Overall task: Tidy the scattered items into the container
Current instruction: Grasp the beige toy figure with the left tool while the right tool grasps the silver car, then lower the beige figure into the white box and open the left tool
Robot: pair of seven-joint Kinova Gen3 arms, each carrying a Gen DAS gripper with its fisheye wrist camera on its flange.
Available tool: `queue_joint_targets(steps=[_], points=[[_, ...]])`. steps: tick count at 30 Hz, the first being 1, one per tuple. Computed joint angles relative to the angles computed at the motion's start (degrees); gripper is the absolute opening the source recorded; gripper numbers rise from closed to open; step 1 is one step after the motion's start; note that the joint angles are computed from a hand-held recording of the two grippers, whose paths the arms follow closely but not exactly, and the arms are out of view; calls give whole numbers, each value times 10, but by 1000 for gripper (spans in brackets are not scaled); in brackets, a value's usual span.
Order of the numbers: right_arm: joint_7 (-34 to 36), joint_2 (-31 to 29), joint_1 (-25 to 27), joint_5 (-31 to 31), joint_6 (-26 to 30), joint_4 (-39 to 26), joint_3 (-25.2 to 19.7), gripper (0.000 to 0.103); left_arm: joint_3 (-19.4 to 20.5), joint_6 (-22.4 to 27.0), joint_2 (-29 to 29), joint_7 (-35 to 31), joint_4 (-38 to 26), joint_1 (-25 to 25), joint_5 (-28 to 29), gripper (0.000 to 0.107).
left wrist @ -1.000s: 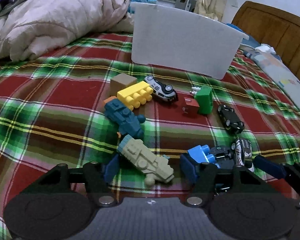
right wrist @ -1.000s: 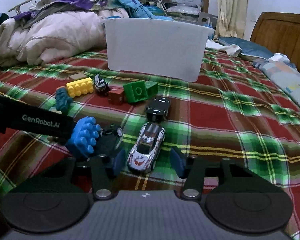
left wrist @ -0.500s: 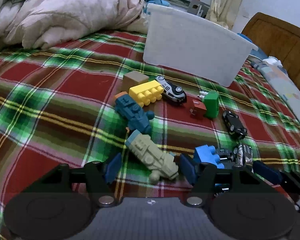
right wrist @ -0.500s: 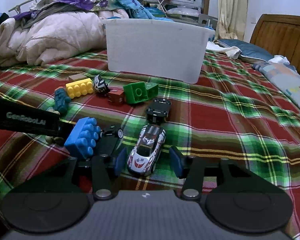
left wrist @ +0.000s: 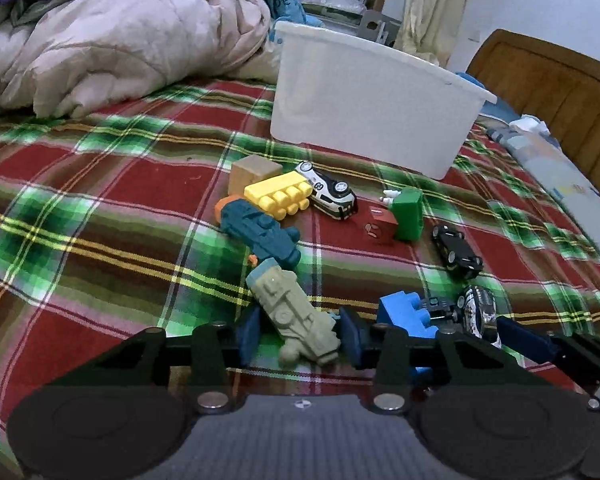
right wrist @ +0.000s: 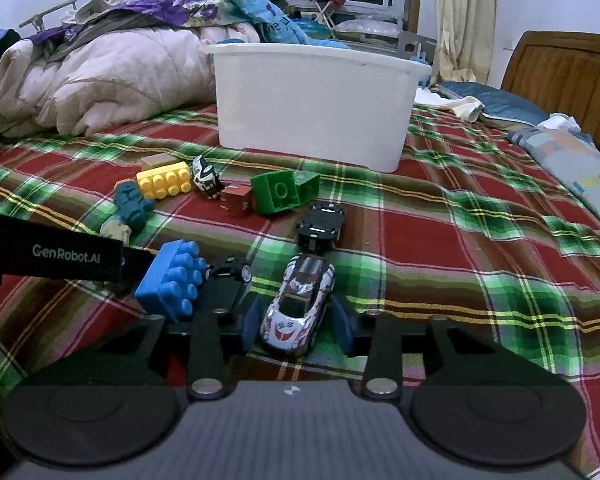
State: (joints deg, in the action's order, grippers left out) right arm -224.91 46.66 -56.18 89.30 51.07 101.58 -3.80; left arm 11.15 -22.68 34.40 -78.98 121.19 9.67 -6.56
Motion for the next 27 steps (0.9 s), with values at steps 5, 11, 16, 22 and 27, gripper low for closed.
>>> queue_joint_targets(steps=[5,11,16,22,27], points=[[-21,-3,2,10,-3,7,-2,38,-29,-9,-2,-28,3,33,23,46],[-34,-3,0,20,14,13,-5,34,-42,-45,-8,-53,15,39,36,46],[-43,-5,3,29,22,17,-10,33,-16,-19,-6,-36,4,2,15,46],[-66,-11,1,43,43,28,-14,33,-15,-15,-23,-36,3,-5,5,46],[-65,-19,-6,52,73,34,-19,33,-9,-26,-48,-34,9,-16,-12,46]])
